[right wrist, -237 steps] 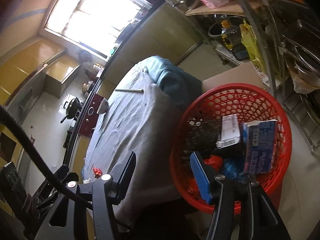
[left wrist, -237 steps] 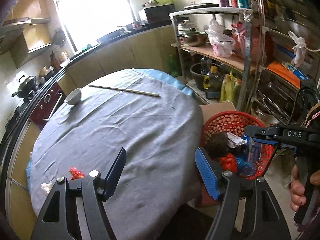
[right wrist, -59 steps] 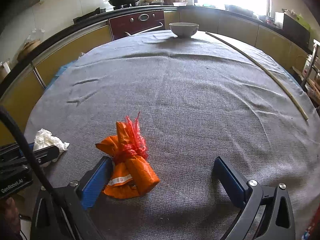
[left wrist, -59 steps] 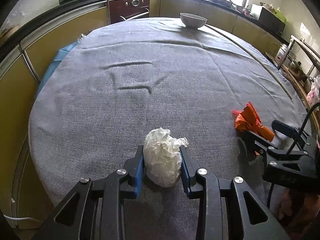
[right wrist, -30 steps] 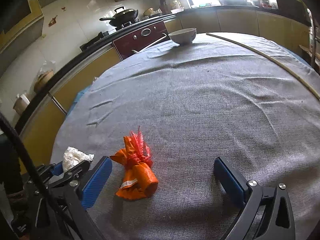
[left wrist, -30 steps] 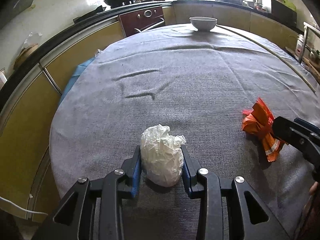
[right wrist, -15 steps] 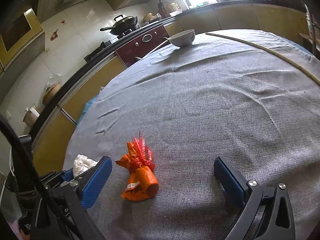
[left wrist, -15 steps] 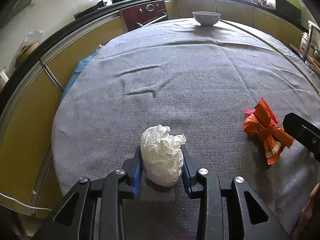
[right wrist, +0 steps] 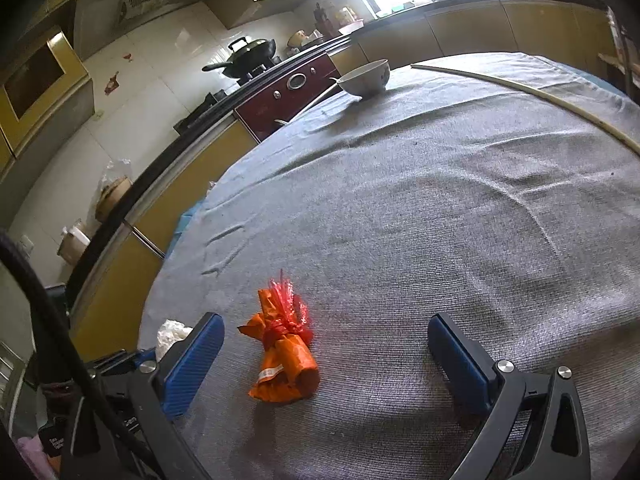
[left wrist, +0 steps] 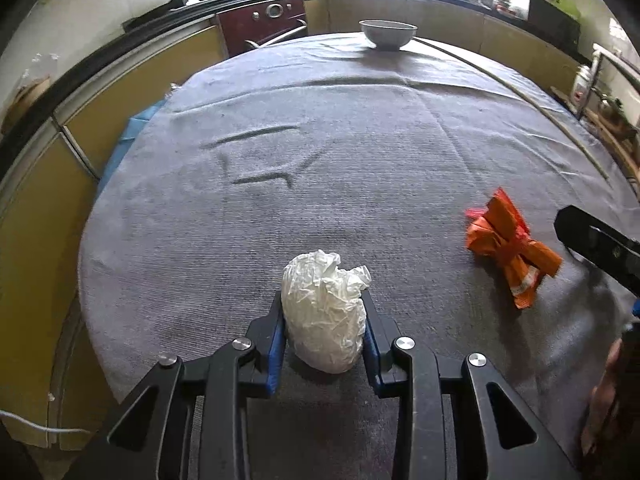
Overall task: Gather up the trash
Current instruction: 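Hold the tissue in the left tool while the right tool positions around the orange mesh bag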
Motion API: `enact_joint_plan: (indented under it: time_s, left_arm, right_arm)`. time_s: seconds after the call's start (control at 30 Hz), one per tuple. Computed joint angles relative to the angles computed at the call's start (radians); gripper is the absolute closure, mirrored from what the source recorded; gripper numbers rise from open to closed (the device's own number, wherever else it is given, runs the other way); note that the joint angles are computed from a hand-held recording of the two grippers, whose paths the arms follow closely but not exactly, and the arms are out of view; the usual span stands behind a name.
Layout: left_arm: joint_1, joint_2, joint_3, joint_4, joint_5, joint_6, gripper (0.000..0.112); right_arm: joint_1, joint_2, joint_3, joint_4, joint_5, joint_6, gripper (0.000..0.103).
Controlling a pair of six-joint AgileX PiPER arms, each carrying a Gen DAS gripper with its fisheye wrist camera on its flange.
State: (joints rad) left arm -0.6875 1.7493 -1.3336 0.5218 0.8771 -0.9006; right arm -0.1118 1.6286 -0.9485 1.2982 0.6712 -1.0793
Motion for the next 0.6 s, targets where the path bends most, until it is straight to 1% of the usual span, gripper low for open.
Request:
enact_joint_plan:
  time_s: [0.07,0.13,0.23,0.3,0.37,0.43,0.47,0.57,0.6]
  left_arm:
    - [0.01,-0.024,0.021,-0.013,-0.029,0.022,0.078]
    - [0.024,-0.061,0.05,-0.02,-0.07,0.047,0.078]
    - [0.048,-0.1,0.066,-0.028,-0.095,0.09,0.078]
    - [0.064,-0.12,0.071,-0.035,-0.105,0.115,0.078]
    - [0.08,-0.138,0.076,-0.051,-0.113,0.136,0.078]
    - [0.091,-0.15,0.077,-0.073,-0.106,0.152,0.078]
    - [0.094,-0.158,0.081,-0.081,-0.104,0.158,0.078]
    - [0.106,-0.18,0.091,-0.103,-0.099,0.185,0.078]
    - [0.11,-0.188,0.092,-0.112,-0.093,0.195,0.078]
  right_arm:
    - [-0.017,0.006,-0.001,0.01,0.03,-0.014,0.0]
    - [-0.02,0.003,-0.004,-0.019,0.041,-0.004,0.0]
    - [0.002,-0.024,-0.005,-0.114,0.011,0.064,0.001]
    - [0.026,-0.047,-0.016,-0.226,-0.022,0.17,0.001]
    - [0.036,-0.069,-0.029,-0.286,-0.03,0.242,0.001]
    - [0.068,-0.095,-0.052,-0.379,-0.055,0.338,0.001]
    - [0.096,-0.102,-0.072,-0.454,-0.066,0.403,0.002]
    - [0.19,-0.089,-0.146,-0.695,-0.072,0.609,0.011]
    - [0.227,-0.067,-0.182,-0.79,-0.06,0.691,0.017]
